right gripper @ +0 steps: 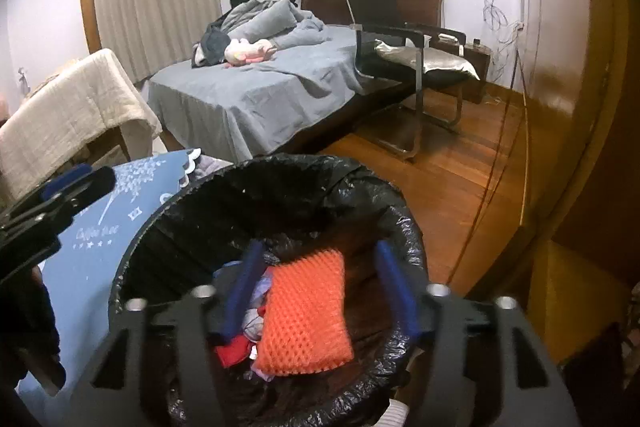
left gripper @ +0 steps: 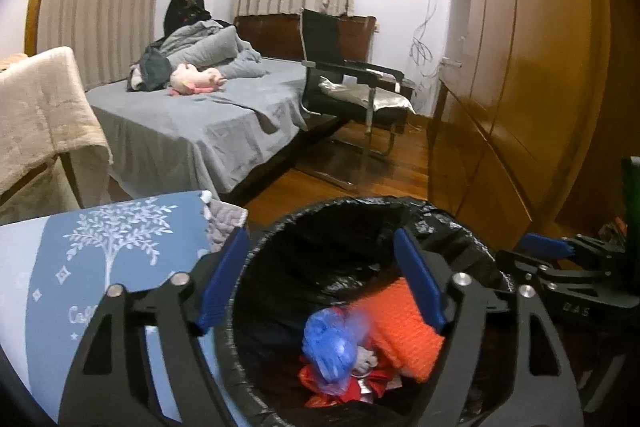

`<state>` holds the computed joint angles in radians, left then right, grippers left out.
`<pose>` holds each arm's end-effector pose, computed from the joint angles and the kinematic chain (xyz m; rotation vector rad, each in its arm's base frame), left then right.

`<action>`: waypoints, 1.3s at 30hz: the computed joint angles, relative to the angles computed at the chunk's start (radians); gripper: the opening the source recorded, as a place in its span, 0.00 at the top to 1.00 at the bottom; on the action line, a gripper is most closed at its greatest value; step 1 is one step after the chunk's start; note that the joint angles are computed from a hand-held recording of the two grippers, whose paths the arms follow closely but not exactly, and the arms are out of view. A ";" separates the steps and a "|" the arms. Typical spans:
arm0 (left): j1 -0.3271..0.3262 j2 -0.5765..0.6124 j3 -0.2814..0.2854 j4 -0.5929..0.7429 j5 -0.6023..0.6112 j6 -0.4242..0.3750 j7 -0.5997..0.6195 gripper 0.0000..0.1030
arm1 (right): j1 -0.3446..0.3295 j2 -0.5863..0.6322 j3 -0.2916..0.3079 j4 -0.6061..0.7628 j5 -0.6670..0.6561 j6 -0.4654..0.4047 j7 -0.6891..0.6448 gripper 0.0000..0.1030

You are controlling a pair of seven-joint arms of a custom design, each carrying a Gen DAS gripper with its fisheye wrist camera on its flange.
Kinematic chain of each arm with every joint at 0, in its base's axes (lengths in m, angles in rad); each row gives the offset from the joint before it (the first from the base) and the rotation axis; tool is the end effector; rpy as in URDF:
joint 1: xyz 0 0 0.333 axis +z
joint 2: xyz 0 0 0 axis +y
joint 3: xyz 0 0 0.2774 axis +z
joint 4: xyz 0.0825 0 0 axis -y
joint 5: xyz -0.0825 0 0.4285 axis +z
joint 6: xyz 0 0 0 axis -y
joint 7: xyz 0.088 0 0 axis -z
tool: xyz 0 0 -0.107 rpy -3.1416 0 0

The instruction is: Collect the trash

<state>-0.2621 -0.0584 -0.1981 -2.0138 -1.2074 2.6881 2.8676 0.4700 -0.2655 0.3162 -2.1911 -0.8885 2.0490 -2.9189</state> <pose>0.5715 -0.2514 0.4901 -0.9086 2.3354 -1.4224 0.4120 0.3605 0.4705 -1.1289 2.1933 -0.9720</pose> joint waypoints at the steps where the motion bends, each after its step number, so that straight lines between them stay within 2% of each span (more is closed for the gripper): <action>1: 0.003 -0.005 0.002 -0.003 0.001 0.006 -0.002 0.21 | 0.000 -0.001 0.002 0.003 -0.002 -0.005 0.002 0.33; 5: 0.013 -0.030 0.016 -0.021 0.016 0.010 -0.015 0.14 | 0.002 -0.001 0.009 0.018 -0.014 -0.014 0.019 0.14; 8: 0.016 -0.052 0.028 -0.039 0.036 0.023 -0.039 0.11 | 0.007 0.004 0.017 0.038 -0.038 -0.018 0.025 0.06; 26: 0.010 -0.212 0.121 -0.153 0.124 0.051 -0.149 0.05 | 0.079 0.108 0.022 0.215 -0.123 -0.042 -0.026 0.06; 39: -0.033 -0.324 0.186 -0.230 0.167 0.092 -0.177 0.05 | 0.149 0.178 0.011 0.341 -0.172 -0.093 -0.085 0.06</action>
